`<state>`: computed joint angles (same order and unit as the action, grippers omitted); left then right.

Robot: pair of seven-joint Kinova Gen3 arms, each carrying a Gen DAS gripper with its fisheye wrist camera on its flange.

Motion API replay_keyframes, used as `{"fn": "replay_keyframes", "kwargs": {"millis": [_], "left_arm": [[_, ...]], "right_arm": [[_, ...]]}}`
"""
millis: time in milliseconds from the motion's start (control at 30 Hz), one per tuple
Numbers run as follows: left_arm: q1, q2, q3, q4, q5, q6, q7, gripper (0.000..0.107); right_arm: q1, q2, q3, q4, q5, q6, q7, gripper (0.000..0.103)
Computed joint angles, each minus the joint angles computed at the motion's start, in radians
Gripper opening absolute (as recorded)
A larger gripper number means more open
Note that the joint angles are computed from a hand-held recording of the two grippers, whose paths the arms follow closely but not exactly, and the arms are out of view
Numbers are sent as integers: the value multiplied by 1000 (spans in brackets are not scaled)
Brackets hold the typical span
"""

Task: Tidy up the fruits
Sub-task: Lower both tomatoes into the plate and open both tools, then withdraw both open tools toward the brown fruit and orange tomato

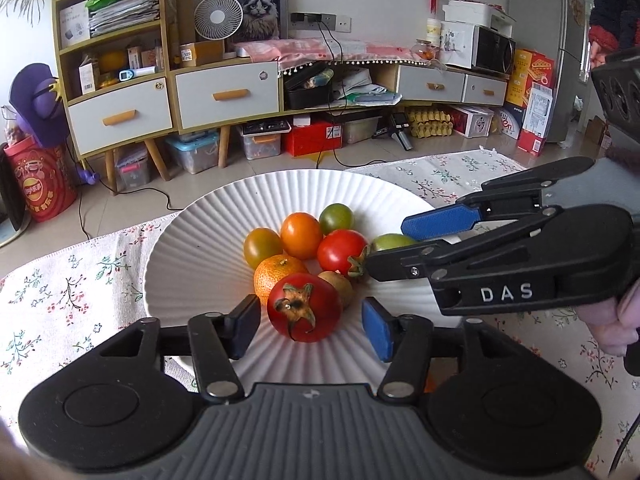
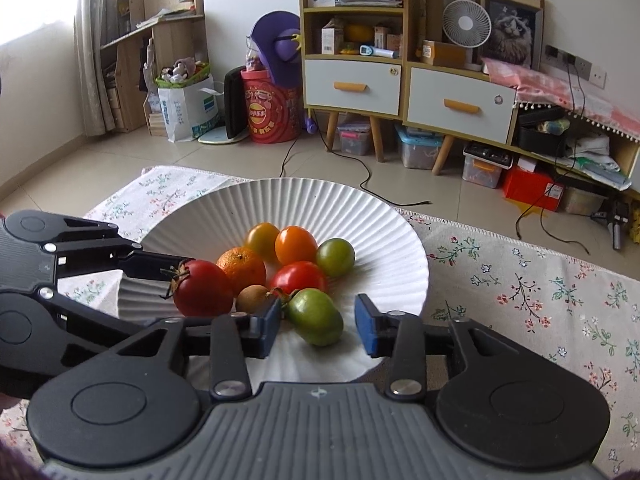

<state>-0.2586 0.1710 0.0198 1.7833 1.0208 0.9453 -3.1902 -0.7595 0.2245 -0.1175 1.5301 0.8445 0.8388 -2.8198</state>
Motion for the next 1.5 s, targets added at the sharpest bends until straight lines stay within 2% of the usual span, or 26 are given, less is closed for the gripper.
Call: {"fn": "replay_keyframes", "kwargs": {"millis": [100,133,300,467,733,933,1133,1300,1400,1467,1500], "left_arm": [[-10,-10,-7,1,-3,19,-11,65],[-13,-12,-10,0,-5,23,-11,70],[-40,-27,-33,-10,-12,75,-8,79],[-71,-40,-60,-13,-19,119,-12,94],[-130,-56,-101,-9,-63,212,-20,101],[-172,-74,-134,16,-89,308,-93,101],[-211,-78,-162,23,-144,421,-199,101],[-235,-53,-164,3,-202,512,-245,99],[-243,-39,-158,-5,-223,545,-279,89],[-245,-28,-153,-12,-244,561,-291,76],[-243,-24,-150,-15,-256,564,-289,74]], "right_arm": [[2,-12,-3,5,-9,-6,-13,42],[1,-16,-4,7,-9,-5,-21,44],[3,-34,-19,6,-31,1,-49,53],[-7,-54,-39,16,-29,13,-63,66],[-22,-83,-81,37,-29,8,-58,77],[-44,-96,-105,48,-19,3,-43,86],[-61,-106,-120,75,11,4,-65,88],[-60,-94,-123,76,-7,0,-57,88],[-70,-84,-122,72,-13,3,-52,88],[-74,-78,-119,69,-19,2,-45,88],[-76,-74,-117,65,-22,4,-42,88]]}}
